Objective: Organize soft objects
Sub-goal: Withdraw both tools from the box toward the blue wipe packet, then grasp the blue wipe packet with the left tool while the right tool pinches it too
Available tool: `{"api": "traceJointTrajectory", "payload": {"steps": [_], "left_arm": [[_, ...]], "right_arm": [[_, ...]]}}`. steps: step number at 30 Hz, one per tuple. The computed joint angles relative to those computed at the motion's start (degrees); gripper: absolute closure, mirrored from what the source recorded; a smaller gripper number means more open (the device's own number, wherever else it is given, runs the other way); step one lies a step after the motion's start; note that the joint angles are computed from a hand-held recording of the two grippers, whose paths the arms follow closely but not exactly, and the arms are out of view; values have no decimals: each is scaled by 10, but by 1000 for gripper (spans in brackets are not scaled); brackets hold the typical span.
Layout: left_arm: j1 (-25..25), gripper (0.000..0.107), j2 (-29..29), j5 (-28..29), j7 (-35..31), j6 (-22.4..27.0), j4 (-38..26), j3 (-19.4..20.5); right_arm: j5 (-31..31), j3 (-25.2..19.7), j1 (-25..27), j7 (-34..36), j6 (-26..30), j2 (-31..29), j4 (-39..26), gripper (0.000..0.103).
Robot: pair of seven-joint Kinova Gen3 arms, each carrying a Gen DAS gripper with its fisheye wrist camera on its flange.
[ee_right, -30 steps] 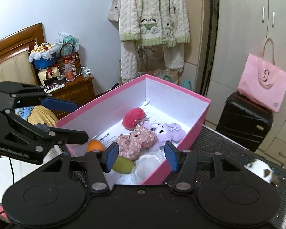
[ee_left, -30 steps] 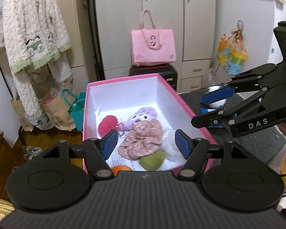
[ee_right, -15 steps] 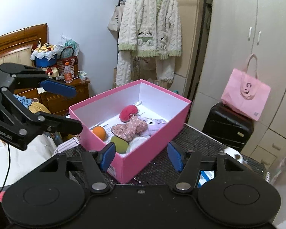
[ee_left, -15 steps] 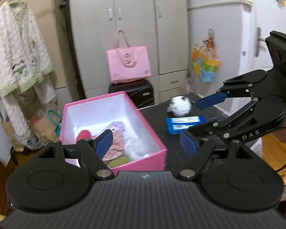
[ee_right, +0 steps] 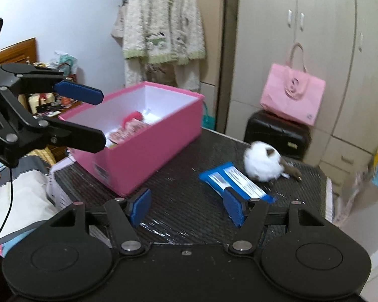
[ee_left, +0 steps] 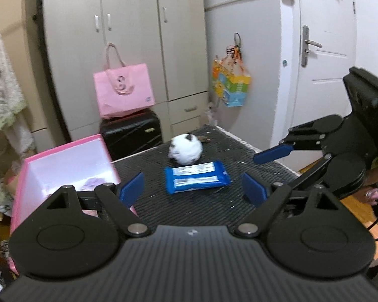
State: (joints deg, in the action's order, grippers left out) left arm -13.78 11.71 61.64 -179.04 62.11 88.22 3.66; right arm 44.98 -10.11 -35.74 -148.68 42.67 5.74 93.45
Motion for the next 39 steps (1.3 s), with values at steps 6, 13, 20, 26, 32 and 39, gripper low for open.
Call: {"api": "traceJointTrajectory", "payload": {"steps": [6, 13, 20, 26, 32, 39], "left_arm": [[42, 22, 38, -29, 46, -41, -23, 25], [82, 22, 97, -82, 154, -122, -63, 69], [162, 24, 143, -174, 271, -226, -93, 59], [182, 24, 173, -246, 358, -265, -118, 71], [185, 23, 199, -297, 430, -281, -133, 84], [173, 23, 242, -343, 528, -225, -188, 99]], "right_arm": [[36, 13, 25, -59, -56, 3, 57, 34], [114, 40, 27, -113, -80, 39, 79, 34], [81, 78, 41, -80, -104, 90, 57, 34], [75, 103, 38, -54, -100, 102, 53, 34], [-20, 63, 123, 57, -186, 97, 66, 33], [-70, 122, 94, 133, -235, 113, 61, 29]]}}
